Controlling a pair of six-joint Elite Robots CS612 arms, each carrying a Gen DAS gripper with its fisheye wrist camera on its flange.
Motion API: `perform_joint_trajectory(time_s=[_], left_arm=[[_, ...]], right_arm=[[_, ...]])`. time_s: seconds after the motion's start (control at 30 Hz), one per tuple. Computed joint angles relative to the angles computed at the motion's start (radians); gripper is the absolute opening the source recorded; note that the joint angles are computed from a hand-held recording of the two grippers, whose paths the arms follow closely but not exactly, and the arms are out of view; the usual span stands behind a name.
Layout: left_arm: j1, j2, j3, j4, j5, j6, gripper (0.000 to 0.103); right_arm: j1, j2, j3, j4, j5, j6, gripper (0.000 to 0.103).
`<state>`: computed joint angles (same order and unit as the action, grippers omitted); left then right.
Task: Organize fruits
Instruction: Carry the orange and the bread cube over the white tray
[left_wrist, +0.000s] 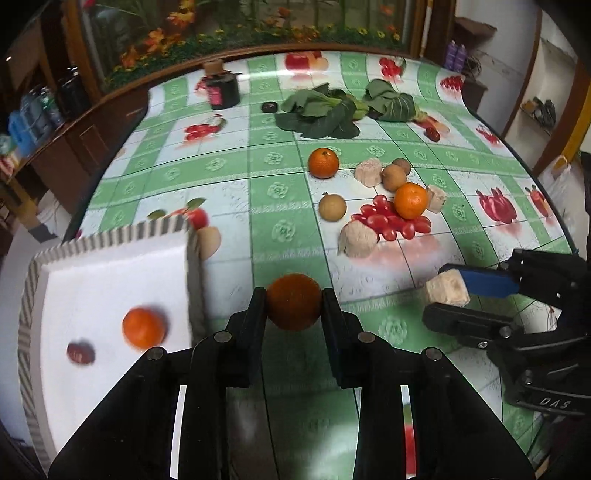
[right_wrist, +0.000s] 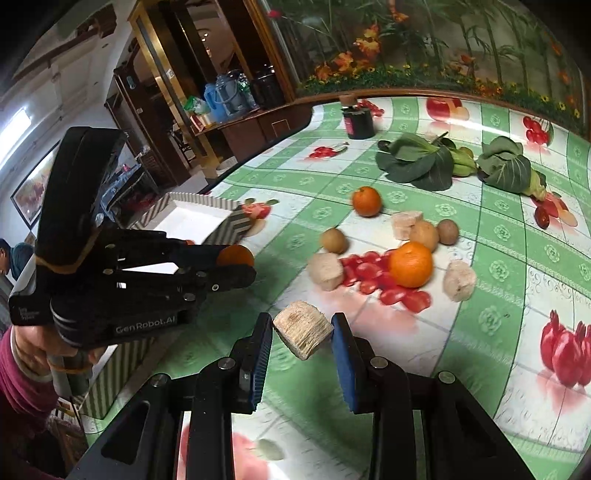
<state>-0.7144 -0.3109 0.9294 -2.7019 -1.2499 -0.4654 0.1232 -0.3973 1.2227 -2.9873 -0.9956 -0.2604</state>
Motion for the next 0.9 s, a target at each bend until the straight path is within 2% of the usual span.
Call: perform_joint_trajectory(time_s=[0.1,0.37,0.67,0.9], left_arm=[[-0.012,-0.026,0.06,-0.047,0.049,-0.025,0.028],[-0.03,-0.081,0.188,-0.138,0.115,-0.093,0.028],[-0.039,-0.124,0.295,-0.201,0.16,-0.16,0.028],[-0.047,-0.151,0.358,-0.233,0.23,-0.189,0.028]], right_arm=[[0.006,-0.01,0.028,-0.025,0.003,0.015,0.032],[0.02,-0.026,0.074,-0.079,0.021,0.077,0.032],[0.046,-0.05,0.111,-0.103,0.007,0.061,0.032],[0.065,-0.06,0.119,-0.108,0.003,0.04,0.032]])
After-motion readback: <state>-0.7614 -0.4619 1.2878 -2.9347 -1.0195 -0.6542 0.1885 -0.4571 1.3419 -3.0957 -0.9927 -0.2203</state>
